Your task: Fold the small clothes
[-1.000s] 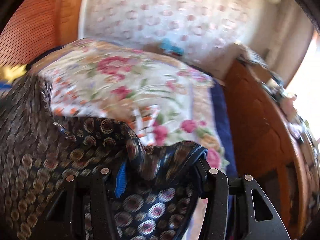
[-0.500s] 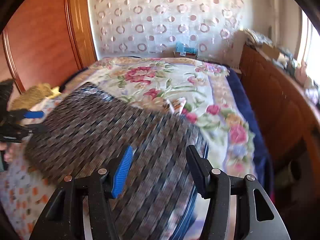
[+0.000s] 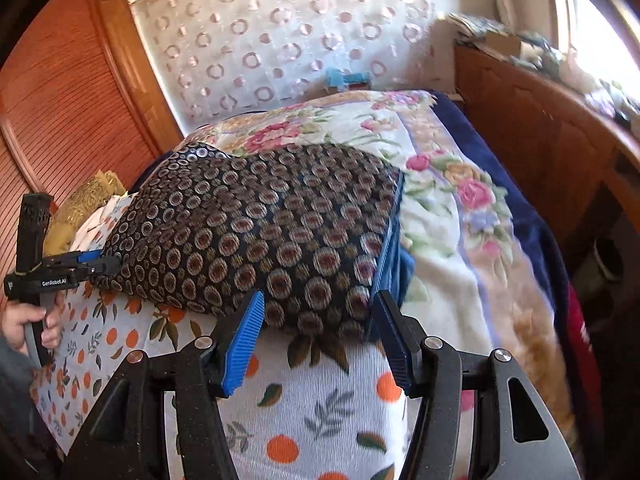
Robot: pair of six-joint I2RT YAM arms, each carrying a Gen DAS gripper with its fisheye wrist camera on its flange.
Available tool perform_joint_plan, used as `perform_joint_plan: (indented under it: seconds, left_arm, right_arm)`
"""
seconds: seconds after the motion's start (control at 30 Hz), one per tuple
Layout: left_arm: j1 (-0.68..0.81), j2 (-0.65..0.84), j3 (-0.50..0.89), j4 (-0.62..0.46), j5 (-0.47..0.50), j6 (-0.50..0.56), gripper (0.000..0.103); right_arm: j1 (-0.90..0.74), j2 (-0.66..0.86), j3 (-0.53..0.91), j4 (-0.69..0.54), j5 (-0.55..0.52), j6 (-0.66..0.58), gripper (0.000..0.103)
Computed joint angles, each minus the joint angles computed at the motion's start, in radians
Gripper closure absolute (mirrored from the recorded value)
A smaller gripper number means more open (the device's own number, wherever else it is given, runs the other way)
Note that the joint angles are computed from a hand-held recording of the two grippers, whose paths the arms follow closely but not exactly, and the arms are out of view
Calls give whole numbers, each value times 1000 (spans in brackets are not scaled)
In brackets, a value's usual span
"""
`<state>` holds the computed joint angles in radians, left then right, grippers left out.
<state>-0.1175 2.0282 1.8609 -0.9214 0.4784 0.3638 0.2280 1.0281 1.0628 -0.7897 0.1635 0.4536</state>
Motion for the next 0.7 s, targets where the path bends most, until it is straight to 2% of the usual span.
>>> perform_joint_plan:
  seconds: [0.07,0.13,0.3,0.4,0.5,0.6,0.7]
  left_arm:
    - [1,-15,-22,11,0,3,34]
    - [4,-23,-38,23,3,6,35]
    - [-1,-57,-95,72,-2,5,46]
    - [-4,-60,-102,81,-3,6,52]
    - [-4,-55,-97,80,3,7,58]
    - [-4,-50,-92,82,12,4,67]
    - [-6,-55,-100,89,16,17,82]
  right_arm:
    - [4,-7,-13,-8,-26,22,39]
    - [54,-26,-10,-52,3,70,35]
    - [17,-11,-19,-38,-14,89,31]
    - [-53,-7,-19,-3,-56,78,31]
    - [-142,-5,-30,53,-161,77,31]
    - [-187,8,-47,114,-236,100,31]
    - [-186,37,-36,131,-224,110,31]
